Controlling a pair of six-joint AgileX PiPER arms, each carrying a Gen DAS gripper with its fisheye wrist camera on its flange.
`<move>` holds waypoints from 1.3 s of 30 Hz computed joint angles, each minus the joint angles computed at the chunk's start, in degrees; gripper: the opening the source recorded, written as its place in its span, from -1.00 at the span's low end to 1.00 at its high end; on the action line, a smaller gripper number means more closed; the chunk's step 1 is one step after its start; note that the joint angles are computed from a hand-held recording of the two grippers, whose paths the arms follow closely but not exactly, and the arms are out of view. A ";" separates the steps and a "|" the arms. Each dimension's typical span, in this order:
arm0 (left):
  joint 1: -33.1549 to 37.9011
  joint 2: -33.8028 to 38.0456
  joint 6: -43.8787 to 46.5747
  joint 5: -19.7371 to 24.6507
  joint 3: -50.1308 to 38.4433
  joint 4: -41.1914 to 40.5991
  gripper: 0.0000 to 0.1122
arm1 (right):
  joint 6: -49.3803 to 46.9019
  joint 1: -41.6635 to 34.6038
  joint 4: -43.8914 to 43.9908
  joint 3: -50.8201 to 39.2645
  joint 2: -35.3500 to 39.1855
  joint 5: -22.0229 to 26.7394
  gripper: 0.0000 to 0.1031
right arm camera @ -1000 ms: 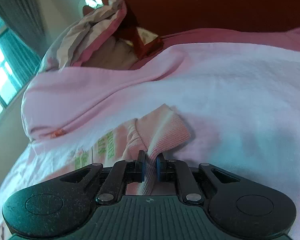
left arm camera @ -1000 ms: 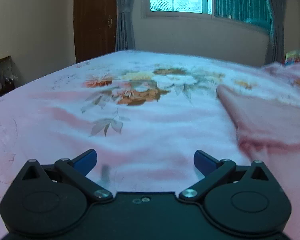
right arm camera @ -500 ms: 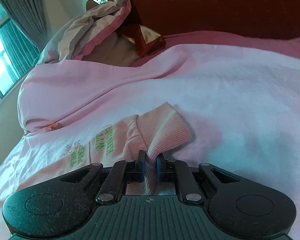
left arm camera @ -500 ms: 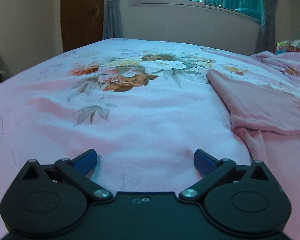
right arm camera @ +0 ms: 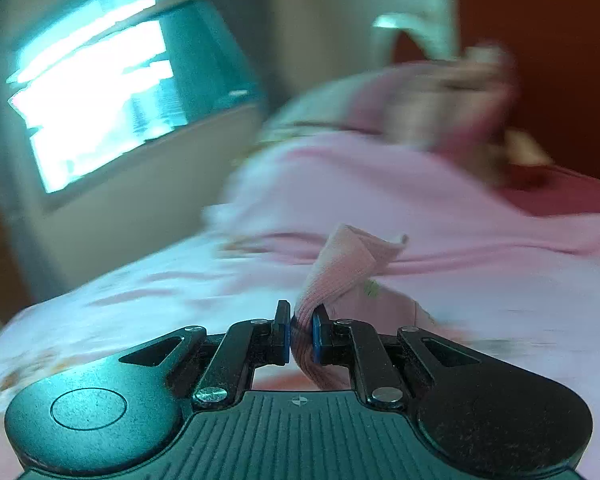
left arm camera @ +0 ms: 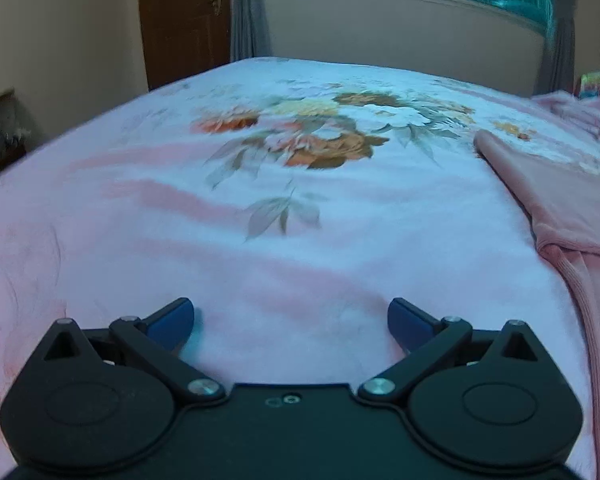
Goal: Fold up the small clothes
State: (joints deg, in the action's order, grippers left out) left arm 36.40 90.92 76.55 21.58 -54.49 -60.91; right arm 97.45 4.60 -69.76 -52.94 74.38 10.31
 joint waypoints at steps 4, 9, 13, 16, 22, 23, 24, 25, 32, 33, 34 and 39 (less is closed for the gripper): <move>2.63 0.79 8.71 3.14 1.24 -9.30 0.81 | 11.35 19.44 -9.91 -12.89 11.38 7.51 -0.80; 3.24 1.14 10.62 4.15 1.47 -11.35 0.81 | -1.33 34.21 1.17 -34.52 31.78 11.00 -0.80; 4.33 1.61 11.54 5.97 1.33 -12.87 0.81 | -19.20 40.43 16.74 -51.41 46.44 15.77 -0.80; 4.76 1.75 12.33 6.66 1.39 -13.90 0.81 | -22.13 43.34 18.54 -56.23 51.51 19.83 -0.80; 5.93 2.23 13.70 8.50 1.24 -15.52 0.81 | -6.94 48.43 -3.18 -45.78 47.16 29.28 0.30; 6.03 2.22 13.87 8.66 1.29 -15.77 0.81 | -6.67 48.68 -4.02 -43.61 45.81 30.04 0.30; 6.09 2.20 13.98 8.77 1.33 -15.95 0.81 | -7.93 48.14 -2.58 -41.90 44.68 29.63 0.30; 6.05 2.21 13.97 8.75 1.32 -16.01 0.82 | -9.05 47.63 -1.16 -40.64 43.68 29.13 0.30; 5.64 2.01 14.04 8.07 1.47 -15.88 0.81 | -16.23 46.92 0.98 -38.02 44.24 31.52 -0.14; 5.61 2.04 14.06 8.00 1.44 -15.82 0.81 | -20.12 46.81 2.91 -40.05 45.57 32.50 -0.14; 5.56 2.01 14.06 7.89 1.48 -15.77 0.81 | -23.46 46.90 4.02 -41.74 46.81 33.84 -0.14; 5.44 2.02 14.07 7.68 1.46 -15.70 0.81 | -24.97 47.00 -0.31 -44.98 50.30 38.70 -0.89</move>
